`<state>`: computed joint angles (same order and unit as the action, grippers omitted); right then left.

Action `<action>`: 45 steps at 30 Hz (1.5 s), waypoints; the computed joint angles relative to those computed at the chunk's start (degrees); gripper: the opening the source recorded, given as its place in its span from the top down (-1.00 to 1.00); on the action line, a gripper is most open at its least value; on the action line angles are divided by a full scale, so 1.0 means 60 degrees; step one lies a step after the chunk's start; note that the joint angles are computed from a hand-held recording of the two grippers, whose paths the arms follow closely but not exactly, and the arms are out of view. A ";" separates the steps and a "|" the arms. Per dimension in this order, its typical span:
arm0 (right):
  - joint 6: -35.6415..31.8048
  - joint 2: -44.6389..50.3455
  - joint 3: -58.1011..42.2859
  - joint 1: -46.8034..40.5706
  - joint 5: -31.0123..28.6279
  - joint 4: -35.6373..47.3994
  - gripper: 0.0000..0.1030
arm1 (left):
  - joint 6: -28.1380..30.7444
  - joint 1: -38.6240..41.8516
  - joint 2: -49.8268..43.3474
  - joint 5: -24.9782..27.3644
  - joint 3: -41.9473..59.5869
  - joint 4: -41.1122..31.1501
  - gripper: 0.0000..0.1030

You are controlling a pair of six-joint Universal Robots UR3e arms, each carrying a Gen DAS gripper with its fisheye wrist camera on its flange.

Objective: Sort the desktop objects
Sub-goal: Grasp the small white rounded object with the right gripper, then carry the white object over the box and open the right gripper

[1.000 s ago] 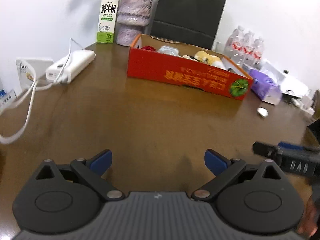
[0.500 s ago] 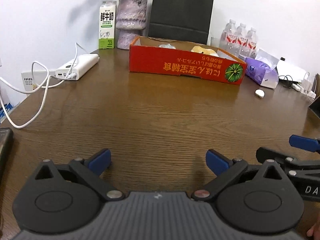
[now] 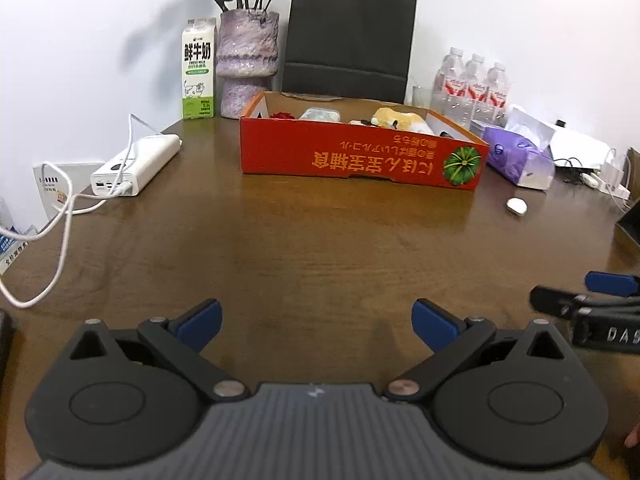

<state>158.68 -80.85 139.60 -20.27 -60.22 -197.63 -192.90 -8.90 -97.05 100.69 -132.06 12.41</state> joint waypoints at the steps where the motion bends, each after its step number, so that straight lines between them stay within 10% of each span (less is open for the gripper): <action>1: 0.0015 0.0215 -0.0299 -0.0011 -0.0051 0.0056 -0.74 | -0.0015 0.0048 -0.0138 -0.0037 0.0191 -0.0078 -1.00; 18: 0.1029 0.5078 -0.8570 0.1144 -0.2287 0.3202 -0.70 | 0.0971 0.0567 -0.4179 -0.0586 0.6571 -0.2500 -1.00; 23: 0.1311 0.6164 -1.0473 0.1084 -0.2060 0.4501 -0.06 | 0.1057 0.0752 -0.5307 -0.0840 0.8283 -0.2821 -0.96; 26: 0.1083 0.6379 -1.0347 0.1187 -0.1740 0.3834 0.45 | 0.1144 0.0903 -0.5804 -0.1246 0.9385 -0.3801 0.13; 27: 0.0975 0.6367 -1.0278 0.1244 -0.1626 0.3769 0.45 | 0.1289 0.0926 -0.5924 -0.1325 0.9764 -0.4343 0.79; 28: 0.0826 0.6360 -1.0218 0.1331 -0.1527 0.3712 0.45 | 0.1574 0.0981 -0.5945 -0.1558 0.9910 -0.4714 0.98; 45: 0.0544 0.3633 -0.6019 0.2018 0.0168 0.2141 0.46 | 0.0745 0.0797 -0.2881 -0.1242 0.5179 -0.2570 0.97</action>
<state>161.94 -59.05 103.49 -8.16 -59.21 -184.78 -188.43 -4.12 -114.34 93.24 -100.99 -3.01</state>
